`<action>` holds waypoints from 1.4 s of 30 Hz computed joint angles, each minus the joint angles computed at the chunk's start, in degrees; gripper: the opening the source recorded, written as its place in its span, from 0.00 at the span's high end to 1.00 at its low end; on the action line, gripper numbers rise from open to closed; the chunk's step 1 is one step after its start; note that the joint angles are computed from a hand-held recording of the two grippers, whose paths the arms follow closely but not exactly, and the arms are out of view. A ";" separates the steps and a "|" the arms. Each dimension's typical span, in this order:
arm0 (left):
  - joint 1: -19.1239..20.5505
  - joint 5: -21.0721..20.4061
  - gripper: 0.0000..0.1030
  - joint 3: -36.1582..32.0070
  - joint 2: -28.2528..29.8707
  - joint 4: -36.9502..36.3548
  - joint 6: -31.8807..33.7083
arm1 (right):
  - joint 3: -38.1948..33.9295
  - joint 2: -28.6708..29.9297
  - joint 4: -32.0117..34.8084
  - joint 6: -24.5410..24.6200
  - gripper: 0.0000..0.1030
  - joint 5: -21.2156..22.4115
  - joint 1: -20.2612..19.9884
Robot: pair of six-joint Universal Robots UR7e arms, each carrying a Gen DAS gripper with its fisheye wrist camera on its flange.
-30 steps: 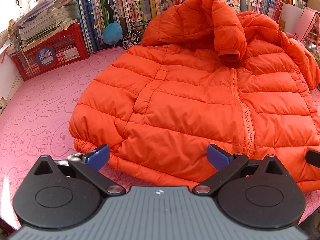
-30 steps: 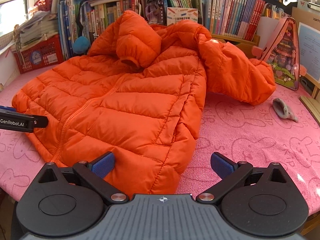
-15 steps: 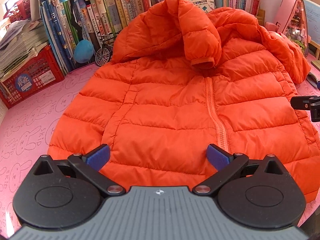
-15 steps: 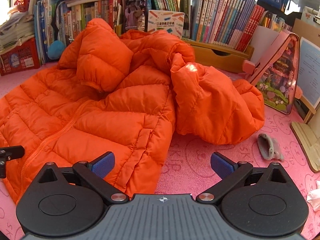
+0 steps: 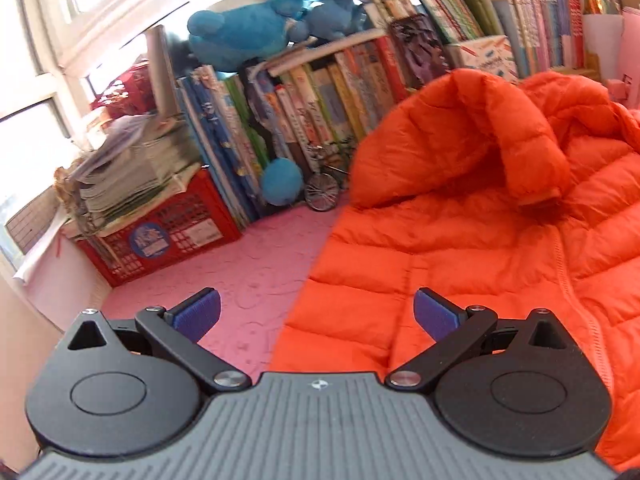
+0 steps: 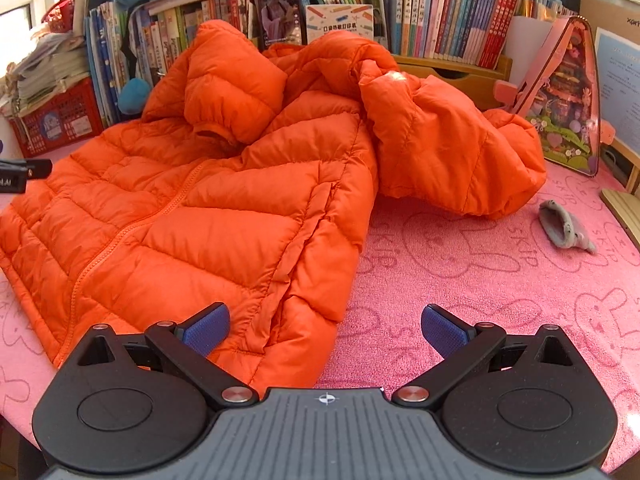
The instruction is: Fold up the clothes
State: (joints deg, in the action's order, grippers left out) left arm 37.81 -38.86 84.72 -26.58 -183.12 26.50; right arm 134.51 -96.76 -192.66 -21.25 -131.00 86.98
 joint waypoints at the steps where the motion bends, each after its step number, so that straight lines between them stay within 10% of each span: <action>1: 1.19 -1.43 0.00 -0.48 -1.10 2.26 -2.14 | 0.49 -0.33 -0.03 0.14 0.00 1.14 -0.18; 6: 7.11 -11.88 0.00 -4.60 -4.74 23.41 -21.14 | 2.21 -2.62 3.08 2.74 0.00 8.42 -2.05; 14: 12.21 -28.10 0.00 -6.21 -6.07 30.53 -32.69 | 0.99 -1.42 5.57 8.46 0.01 12.50 -4.51; 19: 11.43 -27.55 0.11 -3.81 -6.63 31.43 -33.11 | -0.06 -2.44 6.96 10.09 0.47 13.29 -5.56; 26: 8.99 -33.60 0.54 3.81 -11.34 31.15 -32.81 | -2.03 -0.82 -1.69 7.63 0.75 3.99 -4.40; 34: 5.90 -44.07 0.56 12.10 -16.32 31.01 -23.98 | -2.05 -0.63 -16.31 -0.66 0.73 -0.57 -7.13; 42: 8.40 -45.85 0.41 8.28 -13.77 31.25 -33.30 | 3.03 -3.48 -18.79 -3.67 0.37 5.03 -8.55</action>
